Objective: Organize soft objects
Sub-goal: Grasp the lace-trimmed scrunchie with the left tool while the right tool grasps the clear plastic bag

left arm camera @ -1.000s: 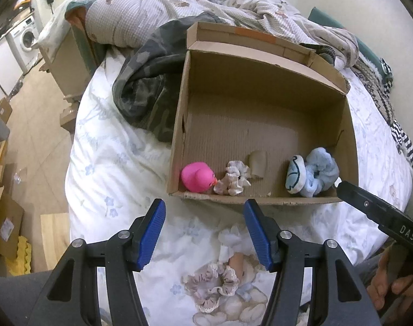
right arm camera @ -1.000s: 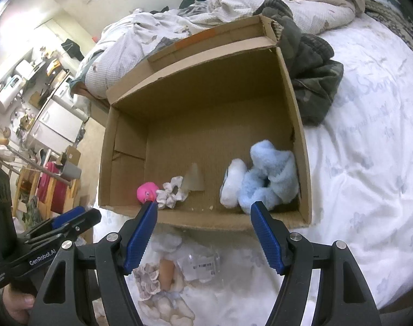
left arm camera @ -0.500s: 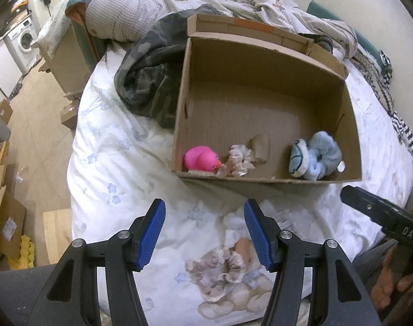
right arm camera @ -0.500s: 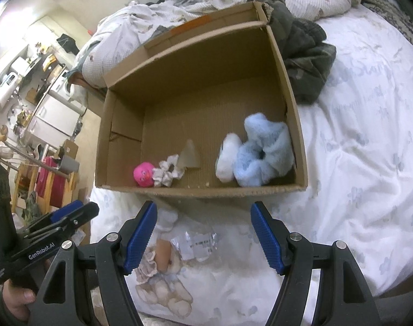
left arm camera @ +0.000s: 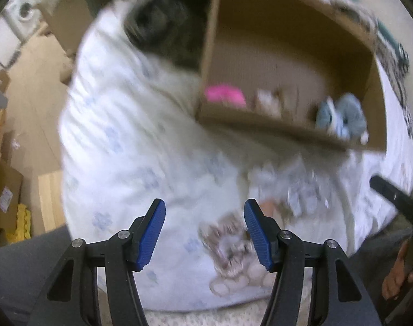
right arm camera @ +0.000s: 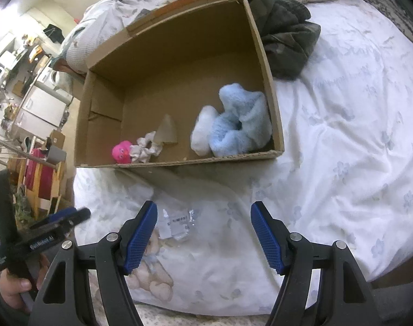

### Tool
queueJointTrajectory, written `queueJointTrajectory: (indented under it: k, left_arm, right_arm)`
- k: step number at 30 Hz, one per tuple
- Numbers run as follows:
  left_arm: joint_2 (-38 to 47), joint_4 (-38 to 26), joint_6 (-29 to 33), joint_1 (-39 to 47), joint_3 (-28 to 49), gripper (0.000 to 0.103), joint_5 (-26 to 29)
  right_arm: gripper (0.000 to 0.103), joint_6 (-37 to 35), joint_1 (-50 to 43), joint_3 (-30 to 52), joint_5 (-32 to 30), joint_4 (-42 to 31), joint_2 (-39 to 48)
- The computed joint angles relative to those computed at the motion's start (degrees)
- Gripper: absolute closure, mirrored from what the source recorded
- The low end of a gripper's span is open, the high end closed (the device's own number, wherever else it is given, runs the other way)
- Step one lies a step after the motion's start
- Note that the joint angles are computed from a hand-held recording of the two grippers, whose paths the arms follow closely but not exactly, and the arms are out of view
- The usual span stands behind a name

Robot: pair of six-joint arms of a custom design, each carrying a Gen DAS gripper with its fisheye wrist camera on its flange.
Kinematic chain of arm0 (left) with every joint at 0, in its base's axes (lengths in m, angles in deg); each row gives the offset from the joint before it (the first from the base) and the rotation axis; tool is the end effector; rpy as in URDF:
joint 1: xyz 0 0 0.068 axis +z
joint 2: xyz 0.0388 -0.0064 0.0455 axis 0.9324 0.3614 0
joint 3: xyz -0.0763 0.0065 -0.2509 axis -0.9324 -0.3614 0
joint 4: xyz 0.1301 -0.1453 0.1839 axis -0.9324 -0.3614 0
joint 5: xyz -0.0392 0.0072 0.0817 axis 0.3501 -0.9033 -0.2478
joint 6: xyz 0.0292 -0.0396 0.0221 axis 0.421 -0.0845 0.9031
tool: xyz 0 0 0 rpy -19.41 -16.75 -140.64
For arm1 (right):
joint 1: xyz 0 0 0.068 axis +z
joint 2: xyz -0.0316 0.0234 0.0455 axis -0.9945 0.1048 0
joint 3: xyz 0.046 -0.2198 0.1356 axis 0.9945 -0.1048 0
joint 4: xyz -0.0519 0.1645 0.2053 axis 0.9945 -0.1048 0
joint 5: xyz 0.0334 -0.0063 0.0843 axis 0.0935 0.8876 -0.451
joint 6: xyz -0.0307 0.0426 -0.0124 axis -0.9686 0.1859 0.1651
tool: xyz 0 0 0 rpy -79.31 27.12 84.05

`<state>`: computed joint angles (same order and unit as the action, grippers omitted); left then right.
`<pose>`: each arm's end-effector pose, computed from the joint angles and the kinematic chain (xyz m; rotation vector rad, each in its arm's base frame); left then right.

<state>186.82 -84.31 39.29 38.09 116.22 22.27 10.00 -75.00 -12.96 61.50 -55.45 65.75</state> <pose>0.2899 -0.1731 0.1399 -0.1905 2.9858 -0.1816 0.3175 0.0613 0.1472 -0.0414 2.8230 0.5160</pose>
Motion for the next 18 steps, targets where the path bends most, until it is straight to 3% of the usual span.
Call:
queueJointTrajectory:
  k: [2, 10, 11, 12, 13, 14, 18]
  left_arm:
    - [2.58, -0.42, 0.65, -0.39, 0.6, 0.046, 3.04]
    - [10.92, 0.71, 2.43, -1.45, 3.52, 0.047, 5.5]
    - [11.06, 1.22, 2.39, -1.2, 3.49, 0.056, 5.82]
    - [10.84, 2.09, 2.47, -0.96, 3.07, 0.075, 6.42]
    - [11.04, 2.31, 3.22, -0.48, 3.31, 0.083, 7.65]
    - [11.02, 2.32, 3.92, -0.12, 3.47, 0.087, 8.91]
    - [6.31, 2.97, 4.58, 0.77, 2.27, 0.09, 11.53]
  right_arm:
    - [0.028, -0.02, 0.19, 0.16, 0.35, -0.44, 0.62]
    - [0.028, -0.56, 1.31, 1.23, 1.07, -1.26, 2.25]
    - [0.028, -0.61, 1.33, 1.35, 1.09, -1.3, 2.41]
    - [0.028, -0.63, 1.34, 1.65, 1.11, -1.41, 2.68]
    - [0.028, -0.77, 1.17, 1.63, 1.03, -1.58, 2.68]
    - [0.028, -0.8, 1.08, 1.8, 0.93, -1.77, 2.89]
    - [0.028, -0.86, 0.39, 2.99, -0.85, -2.89, 4.78]
